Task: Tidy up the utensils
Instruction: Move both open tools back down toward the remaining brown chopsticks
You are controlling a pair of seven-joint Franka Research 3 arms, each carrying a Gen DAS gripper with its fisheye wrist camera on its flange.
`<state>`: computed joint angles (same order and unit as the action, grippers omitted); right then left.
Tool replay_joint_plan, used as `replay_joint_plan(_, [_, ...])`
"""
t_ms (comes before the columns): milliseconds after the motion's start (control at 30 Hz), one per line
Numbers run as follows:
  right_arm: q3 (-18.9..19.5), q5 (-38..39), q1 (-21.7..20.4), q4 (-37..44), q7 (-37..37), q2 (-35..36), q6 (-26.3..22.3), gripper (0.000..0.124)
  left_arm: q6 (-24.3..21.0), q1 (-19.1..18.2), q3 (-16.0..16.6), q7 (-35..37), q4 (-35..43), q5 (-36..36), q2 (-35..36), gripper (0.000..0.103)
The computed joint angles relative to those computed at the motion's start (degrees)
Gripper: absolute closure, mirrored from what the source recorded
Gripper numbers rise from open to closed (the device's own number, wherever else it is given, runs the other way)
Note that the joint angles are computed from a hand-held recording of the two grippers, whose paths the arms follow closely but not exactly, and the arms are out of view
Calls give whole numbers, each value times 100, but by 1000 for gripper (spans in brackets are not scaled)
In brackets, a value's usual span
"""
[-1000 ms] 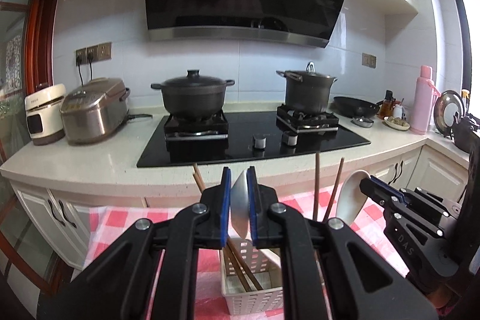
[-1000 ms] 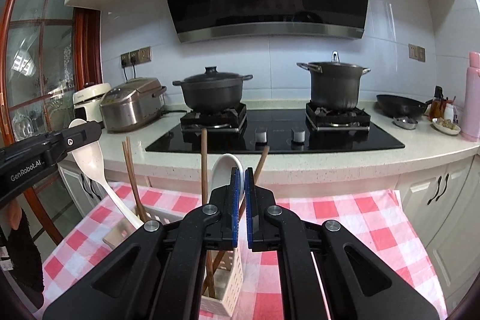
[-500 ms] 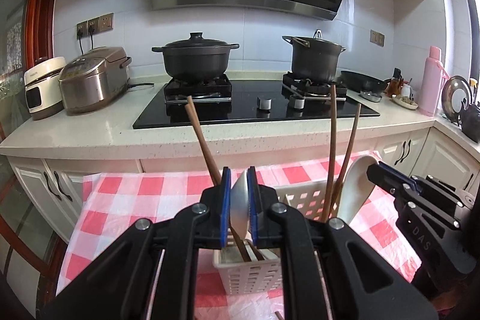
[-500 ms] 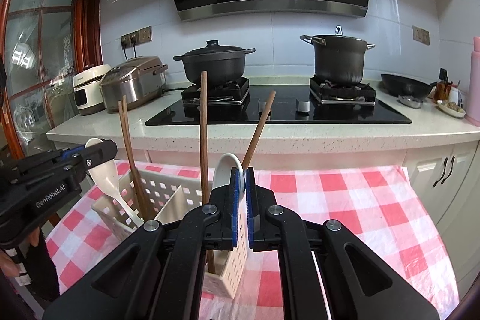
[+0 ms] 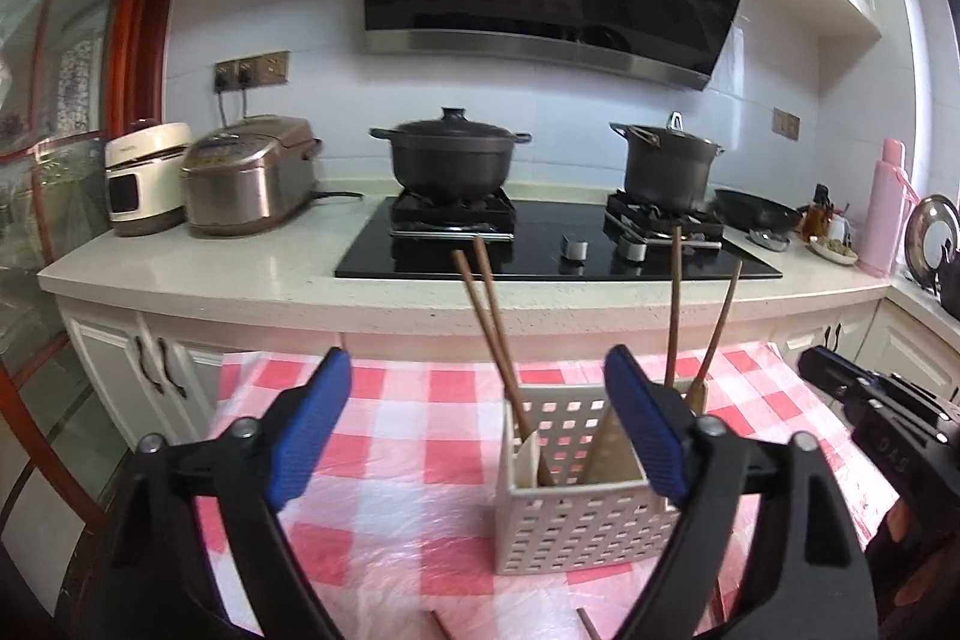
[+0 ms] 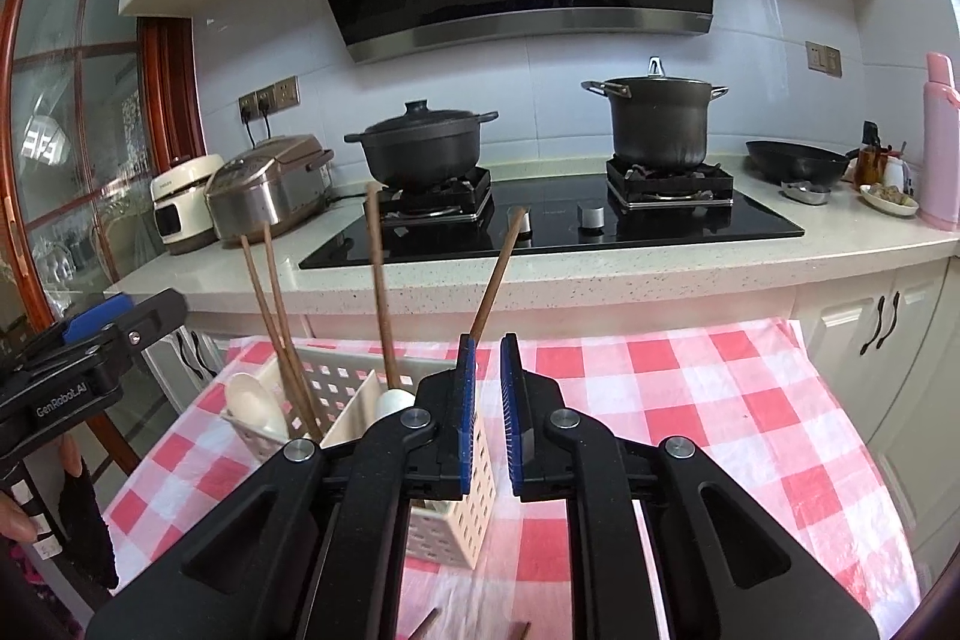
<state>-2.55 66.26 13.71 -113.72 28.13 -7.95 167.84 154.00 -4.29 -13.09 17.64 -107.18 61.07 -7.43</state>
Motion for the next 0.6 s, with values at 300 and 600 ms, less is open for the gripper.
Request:
replay_joint_plan(300, [-167, 169, 116, -901, -149, -767, 38, 89, -146, 154, -148, -379, -949, -132, -845, 6])
replay_joint_plan(600, [-246, -680, 110, -1733, 672, -1088, -63, 89, -139, 185, -216, -117, -1798, -858, -1135, 5])
